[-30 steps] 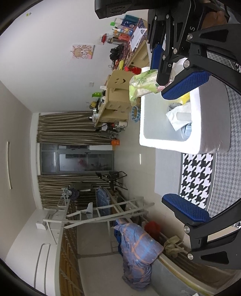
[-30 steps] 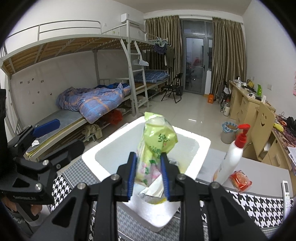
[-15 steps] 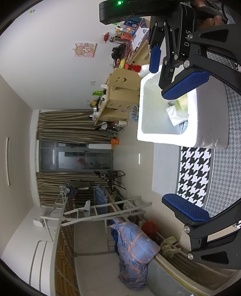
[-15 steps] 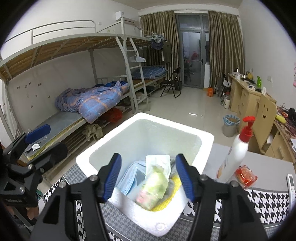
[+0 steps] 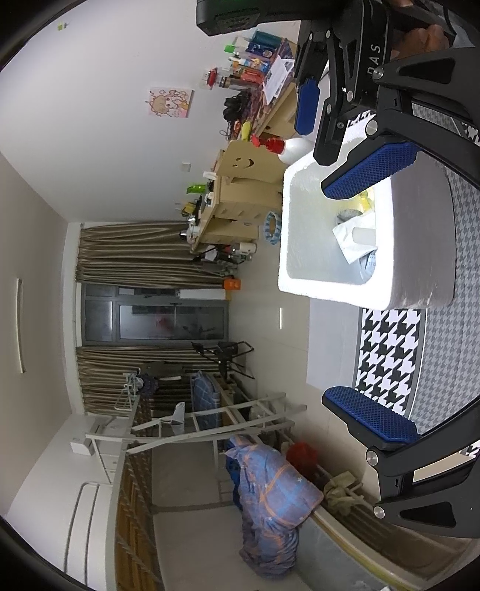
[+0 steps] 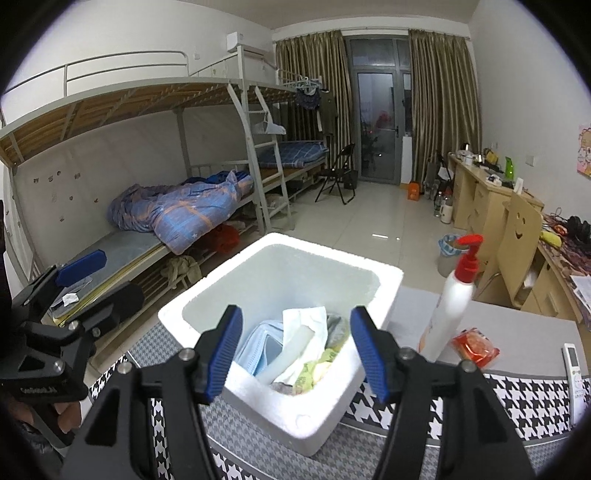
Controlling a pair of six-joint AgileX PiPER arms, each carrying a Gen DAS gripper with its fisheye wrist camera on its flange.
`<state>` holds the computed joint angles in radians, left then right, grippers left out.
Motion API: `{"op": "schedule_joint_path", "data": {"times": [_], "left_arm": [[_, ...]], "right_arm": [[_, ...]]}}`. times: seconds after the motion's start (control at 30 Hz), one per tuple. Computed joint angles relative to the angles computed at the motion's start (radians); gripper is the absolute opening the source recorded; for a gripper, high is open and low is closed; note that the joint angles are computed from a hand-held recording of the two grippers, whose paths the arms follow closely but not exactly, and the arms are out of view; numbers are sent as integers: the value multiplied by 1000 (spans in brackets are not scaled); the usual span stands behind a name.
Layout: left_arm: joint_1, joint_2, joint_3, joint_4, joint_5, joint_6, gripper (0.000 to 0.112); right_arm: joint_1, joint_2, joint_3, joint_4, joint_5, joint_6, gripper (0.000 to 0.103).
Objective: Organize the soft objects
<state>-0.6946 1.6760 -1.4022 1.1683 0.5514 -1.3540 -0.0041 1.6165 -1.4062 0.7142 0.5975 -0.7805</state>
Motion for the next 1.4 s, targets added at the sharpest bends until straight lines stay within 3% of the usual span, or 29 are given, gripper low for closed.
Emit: {"op": "schedule_joint_path", "data": {"times": [0.17,0.4,0.5,0.57,0.83,1.0,1.2,1.4], "left_arm": [[-28,-2,-16,-5,30,10,102],[-82,4,-37,12,78,-8,102],[-102,5,-42,21,94,-23,102],[-117,3,-38,31,104,-32,102],[-177,-18,-18,81,164,-90,102],[-223,-33,12,130,204,-137,102],[-285,-50,79,222,252,-241,102],[-320,-62,114,265,278,-296,102]], "right_arm": [[-17,-51,67,33,-42,-52,66],[-18,-154,200,86,-183,-121,90],[-17,-203,262,144,-238,-196,91],[-24,-218,274,148,-227,-203,91],[-26,-268,317,41,-261,-94,91],[-88,-327,388,198,-239,-230,91],[-117,-408,512,376,-302,-429,91],[-170,-474,594,572,-267,-616,92]]}}
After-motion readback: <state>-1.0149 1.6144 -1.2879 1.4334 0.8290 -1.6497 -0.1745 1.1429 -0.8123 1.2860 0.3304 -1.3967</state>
